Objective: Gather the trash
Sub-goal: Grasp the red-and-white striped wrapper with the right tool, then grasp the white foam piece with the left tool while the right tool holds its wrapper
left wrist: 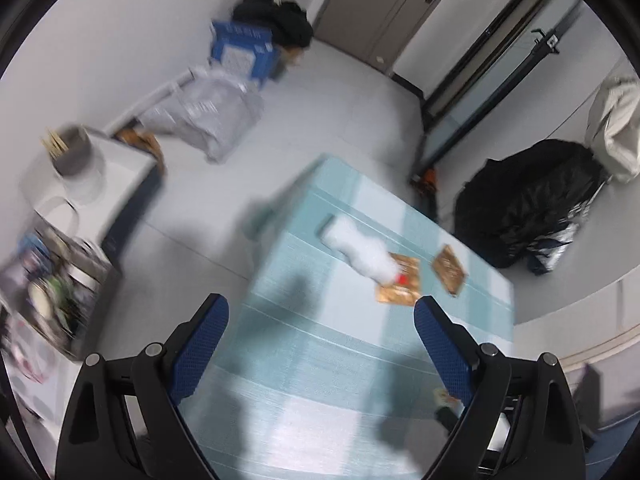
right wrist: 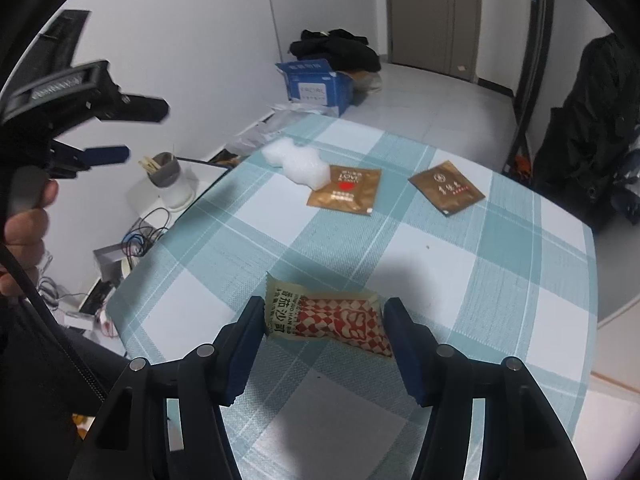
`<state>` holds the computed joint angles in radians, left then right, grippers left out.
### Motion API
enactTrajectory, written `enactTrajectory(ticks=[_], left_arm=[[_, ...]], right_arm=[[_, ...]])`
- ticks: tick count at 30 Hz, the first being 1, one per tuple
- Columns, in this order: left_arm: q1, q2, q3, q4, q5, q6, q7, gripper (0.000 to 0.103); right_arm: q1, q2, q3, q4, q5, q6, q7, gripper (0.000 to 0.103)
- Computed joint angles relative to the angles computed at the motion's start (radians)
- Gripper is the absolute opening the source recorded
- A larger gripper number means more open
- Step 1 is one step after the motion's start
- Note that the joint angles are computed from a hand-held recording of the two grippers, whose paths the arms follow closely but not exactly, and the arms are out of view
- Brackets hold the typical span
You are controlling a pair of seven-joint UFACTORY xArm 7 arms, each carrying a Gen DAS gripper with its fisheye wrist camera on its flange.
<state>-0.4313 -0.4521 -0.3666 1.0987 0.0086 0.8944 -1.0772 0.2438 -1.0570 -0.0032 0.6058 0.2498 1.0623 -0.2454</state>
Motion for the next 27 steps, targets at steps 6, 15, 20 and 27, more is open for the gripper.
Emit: enactTrajectory(ticks=[6,15,20,27], left_arm=[[0.002,0.097,-0.019,0.05,0.031,0.008,-0.021,0.092],[-0.027,0.241,-0.007,0.154,0.121,0.039,-0.103,0.092],[-0.045,0.316,0.029,0.21,0.139,0.1,-0.137,0.092],[-0.081,0.436,0.061,0.354,0.148,0.202,-0.165,0.089]], right_arm=[[-0.003,0.004,-0.053,-0.023,0.03,-0.03,-0.026,0.059],[-0.019,0.002,-0.059,-0.082,0.012,-0.077,-0.076,0.059],[-0.032,0.013,-0.096,-0.069,0.036,-0.05,-0.089,0.06],[-0.057,0.048,-0.136,-0.033,0.09,-0.034,-0.091,0.06]])
